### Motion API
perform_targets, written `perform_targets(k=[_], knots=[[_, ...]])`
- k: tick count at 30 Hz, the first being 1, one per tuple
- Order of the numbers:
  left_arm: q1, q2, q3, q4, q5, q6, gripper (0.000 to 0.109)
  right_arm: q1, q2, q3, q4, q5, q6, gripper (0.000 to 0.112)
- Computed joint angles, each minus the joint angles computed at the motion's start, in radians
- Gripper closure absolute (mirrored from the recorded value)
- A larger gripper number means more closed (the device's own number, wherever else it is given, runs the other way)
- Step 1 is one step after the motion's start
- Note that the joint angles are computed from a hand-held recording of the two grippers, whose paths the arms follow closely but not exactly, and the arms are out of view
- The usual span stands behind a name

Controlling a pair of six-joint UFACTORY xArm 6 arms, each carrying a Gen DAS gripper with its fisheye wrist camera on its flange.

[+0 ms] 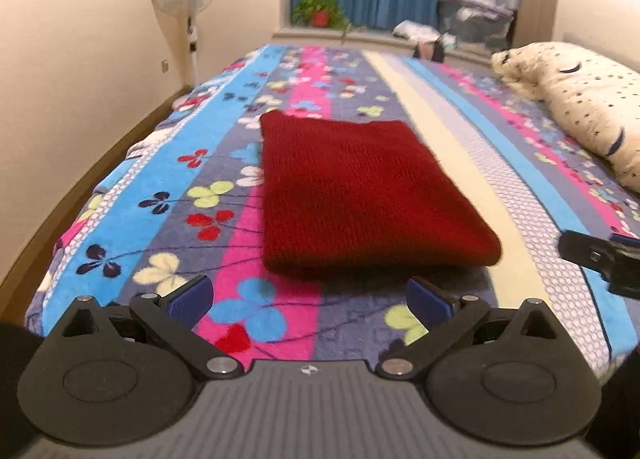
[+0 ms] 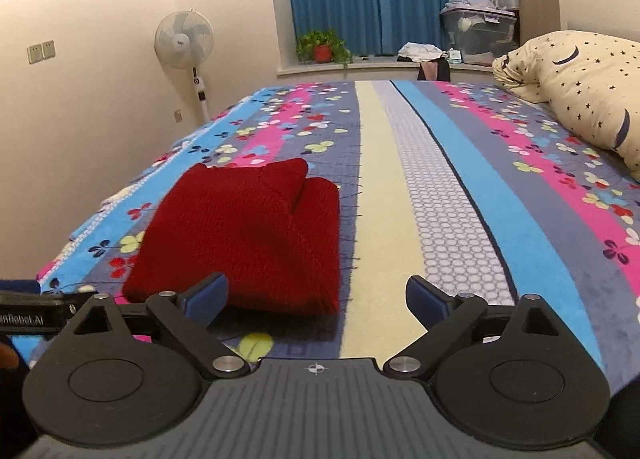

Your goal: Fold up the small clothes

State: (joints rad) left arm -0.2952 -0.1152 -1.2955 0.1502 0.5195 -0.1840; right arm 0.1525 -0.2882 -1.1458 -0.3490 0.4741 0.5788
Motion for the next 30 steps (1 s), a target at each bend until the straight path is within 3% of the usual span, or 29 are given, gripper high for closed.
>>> perform_targets(k=[2,4,7,12,14,19,30], knots=[[0.0,-0.026,0.077,0.012,-0.082,0.012,0.006,0.01,-0.001,0.012,0.016,-0.008,-0.019,0.013],[-0.003,-0.01,0.077,0.066,-0.075,-0.027,0.006,0.017,0.016,0.005,0.05,-0.008,-0.066,0.013],[0.007,0.017,0.084,0.059,-0.135,-0.047,0.006,0.02,0.043,-0.013,0.061,0.002,-0.063,0.013],[0.01,0.065,0.023,0.008,-0.034,-0.038,0.006,0.031,0.081,-0.047,0.106,0.069,-0.096,0.013],[0.017,0.06,0.034,0.019,-0.049,-0.052,0.006,0.041,0.09,-0.063,0.109,0.107,-0.101,0.013],[0.033,0.046,0.051,0.025,-0.071,-0.06,0.006,0.048,0.077,-0.033,0.047,0.035,-0.086,0.013],[0.04,0.046,0.054,-0.018,-0.091,-0.023,0.006,0.042,0.078,-0.018,-0.051,-0.024,0.0,0.013]])
